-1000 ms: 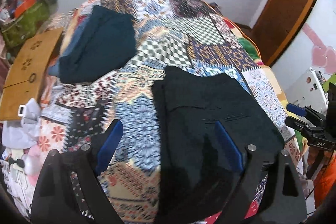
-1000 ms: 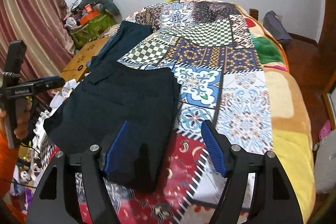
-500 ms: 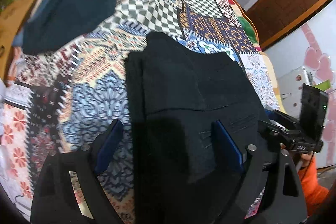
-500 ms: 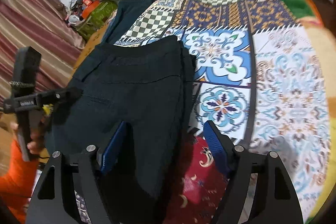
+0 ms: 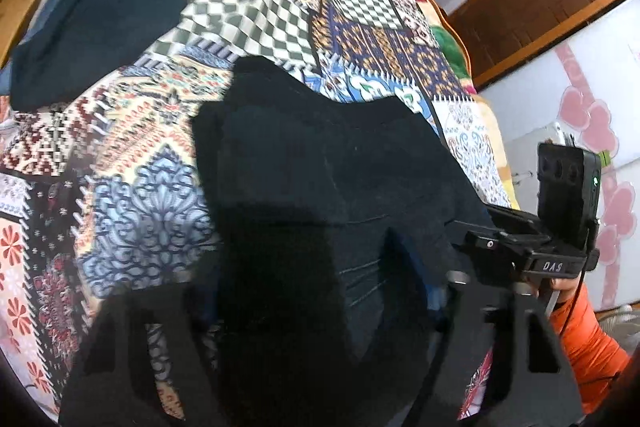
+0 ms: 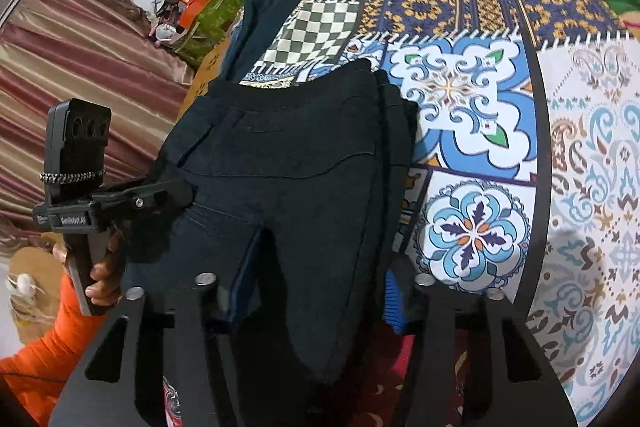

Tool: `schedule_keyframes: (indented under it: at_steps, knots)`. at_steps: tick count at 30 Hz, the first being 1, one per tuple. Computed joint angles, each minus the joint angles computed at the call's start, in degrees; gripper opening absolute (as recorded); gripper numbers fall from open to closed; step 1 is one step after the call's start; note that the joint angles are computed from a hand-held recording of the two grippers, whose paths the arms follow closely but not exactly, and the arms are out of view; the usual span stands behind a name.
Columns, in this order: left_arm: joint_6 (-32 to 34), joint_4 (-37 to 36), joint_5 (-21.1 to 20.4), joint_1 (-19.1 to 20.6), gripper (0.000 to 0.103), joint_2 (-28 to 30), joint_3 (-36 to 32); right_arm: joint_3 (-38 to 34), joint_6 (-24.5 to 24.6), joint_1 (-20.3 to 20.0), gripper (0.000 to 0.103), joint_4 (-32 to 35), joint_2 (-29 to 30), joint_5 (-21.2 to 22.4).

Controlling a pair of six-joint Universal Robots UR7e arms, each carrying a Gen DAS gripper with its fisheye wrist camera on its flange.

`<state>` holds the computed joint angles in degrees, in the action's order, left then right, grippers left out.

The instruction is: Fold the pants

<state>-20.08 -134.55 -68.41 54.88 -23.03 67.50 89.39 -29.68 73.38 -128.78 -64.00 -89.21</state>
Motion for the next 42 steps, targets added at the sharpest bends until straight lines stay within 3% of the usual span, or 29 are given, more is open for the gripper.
schedule_keyframes:
  at_steps: [2, 4, 9, 15, 23, 33, 42]
  knots:
    - [0.0, -0.89, 1.14, -0.22, 0.045, -0.65, 0.8, 0.9, -1.06, 0.74, 0.033, -2.14, -0.45, -1.33]
    - [0.87, -1.75, 1.6, -0.42, 0.042, -1.21, 1.68, 1.79, -2.43, 1.59, 0.026, -4.56, -0.78, -2.82]
    - [3.6, -5.05, 4.25, -1.84, 0.033, -2.51, 4.09, 3.08, -5.45, 3.53, 0.021, -8.88, -1.36, -4.5]
    - [7.83, -10.68, 8.52, -3.44, 0.03, -4.65, 5.46, 3.35, -9.03, 6.64, 0.019, -14.44, -1.39, -4.07]
    - [16.15, -18.73, 16.35, -4.61, 0.03, -7.11, 4.51, -2.36, -9.87, 11.38, 0.018, -20.44, 3.38, -0.28]
    - [25.63, -21.62, 22.52, -1.7, 0.03, -3.67, -8.47, -15.11, -9.95, 16.29, 0.018, -22.02, 13.83, 2.39]
    - [30.38, -16.0, 24.96, 3.63, 0.03, 6.08, -27.43, -27.59, -8.09, 17.74, 0.018, -19.99, 25.37, 0.18]
